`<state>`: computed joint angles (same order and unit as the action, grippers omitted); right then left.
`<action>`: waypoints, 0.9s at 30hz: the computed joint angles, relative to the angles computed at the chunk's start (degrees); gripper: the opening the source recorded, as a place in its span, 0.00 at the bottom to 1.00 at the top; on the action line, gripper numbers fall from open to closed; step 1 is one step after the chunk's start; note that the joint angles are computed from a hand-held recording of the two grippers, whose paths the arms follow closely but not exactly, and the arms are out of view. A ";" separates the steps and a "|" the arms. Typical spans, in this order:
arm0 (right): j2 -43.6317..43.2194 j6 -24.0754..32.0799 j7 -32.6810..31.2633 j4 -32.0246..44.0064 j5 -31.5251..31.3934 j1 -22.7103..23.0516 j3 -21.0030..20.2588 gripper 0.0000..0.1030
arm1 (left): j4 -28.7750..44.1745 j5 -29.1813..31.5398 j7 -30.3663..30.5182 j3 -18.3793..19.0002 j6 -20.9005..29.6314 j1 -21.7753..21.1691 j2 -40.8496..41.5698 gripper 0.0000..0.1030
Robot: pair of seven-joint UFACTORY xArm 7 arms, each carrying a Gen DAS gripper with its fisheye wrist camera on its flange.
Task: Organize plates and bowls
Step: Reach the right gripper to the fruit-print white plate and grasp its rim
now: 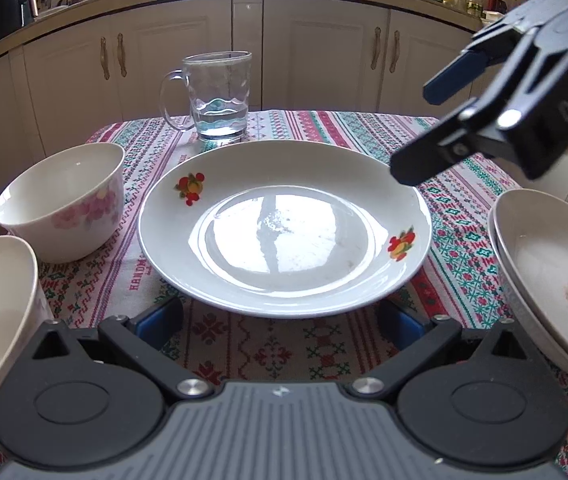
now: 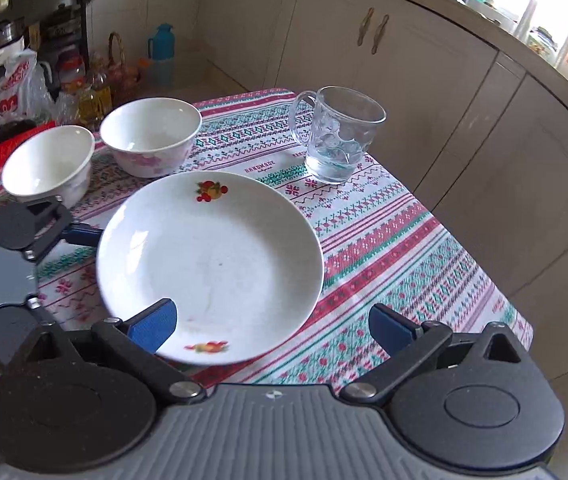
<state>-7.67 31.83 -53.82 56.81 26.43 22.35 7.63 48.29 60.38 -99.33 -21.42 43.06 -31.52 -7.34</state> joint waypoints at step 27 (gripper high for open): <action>31.63 22.04 -3.21 35.47 1.22 -5.90 6.57 0.80 | 0.34 0.19 -1.12 0.18 1.18 -0.16 0.27 0.99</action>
